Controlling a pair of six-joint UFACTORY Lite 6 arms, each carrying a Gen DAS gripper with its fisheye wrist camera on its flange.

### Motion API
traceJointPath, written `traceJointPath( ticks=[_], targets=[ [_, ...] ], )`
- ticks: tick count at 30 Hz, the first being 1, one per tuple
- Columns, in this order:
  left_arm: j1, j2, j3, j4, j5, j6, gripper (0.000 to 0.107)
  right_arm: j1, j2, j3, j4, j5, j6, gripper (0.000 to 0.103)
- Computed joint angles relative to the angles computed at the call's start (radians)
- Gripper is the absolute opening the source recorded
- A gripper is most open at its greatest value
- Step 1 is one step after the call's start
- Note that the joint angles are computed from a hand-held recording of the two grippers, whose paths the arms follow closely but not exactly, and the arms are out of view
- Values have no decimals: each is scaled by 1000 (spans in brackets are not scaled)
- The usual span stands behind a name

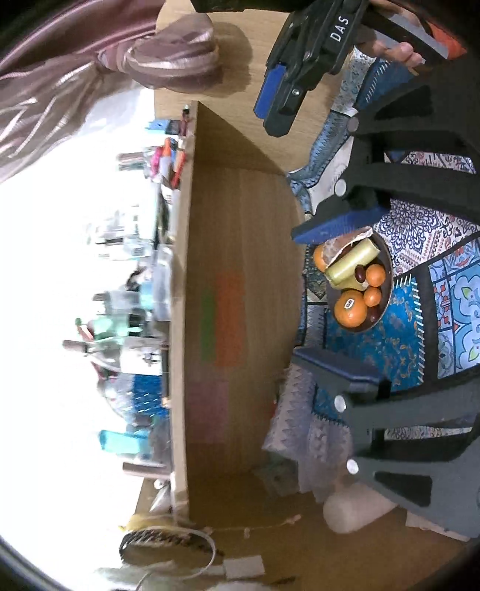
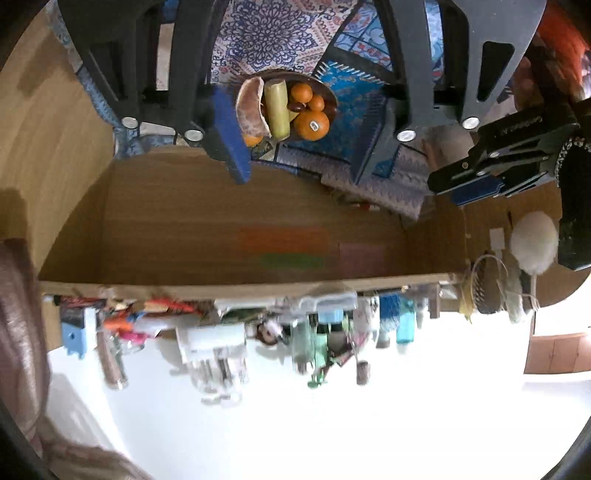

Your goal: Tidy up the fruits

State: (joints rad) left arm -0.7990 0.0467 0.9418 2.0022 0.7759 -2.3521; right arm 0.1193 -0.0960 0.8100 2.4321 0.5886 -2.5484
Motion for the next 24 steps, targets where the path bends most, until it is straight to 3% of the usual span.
traceJointPath(
  ticks=[3, 4, 5, 8, 11, 16, 24],
  targets=[
    [-52, -44, -30, -49, 51, 38, 66, 7, -64, -59, 64, 8, -52, 74],
    [-64, -52, -37, -59, 62, 40, 75, 11, -88, -78, 81, 5, -65, 78],
    [-75, -61, -46, -66, 75, 36, 84, 15, -101, -91, 102, 7, -79, 78],
    [-116, -77, -64, -93, 133, 42, 92, 9, -140, -124, 95, 9, -75, 79],
    [-139, -84, -74, -103, 165, 45, 98, 10, -173, -158, 135, 11, -108, 89],
    [-170, -81, -79, -117, 210, 46, 102, 15, -213, -196, 191, 15, -156, 103],
    [-171, -85, -95, -112, 216, 32, 103, 29, -229, -212, 254, 15, -217, 103]
  ],
)
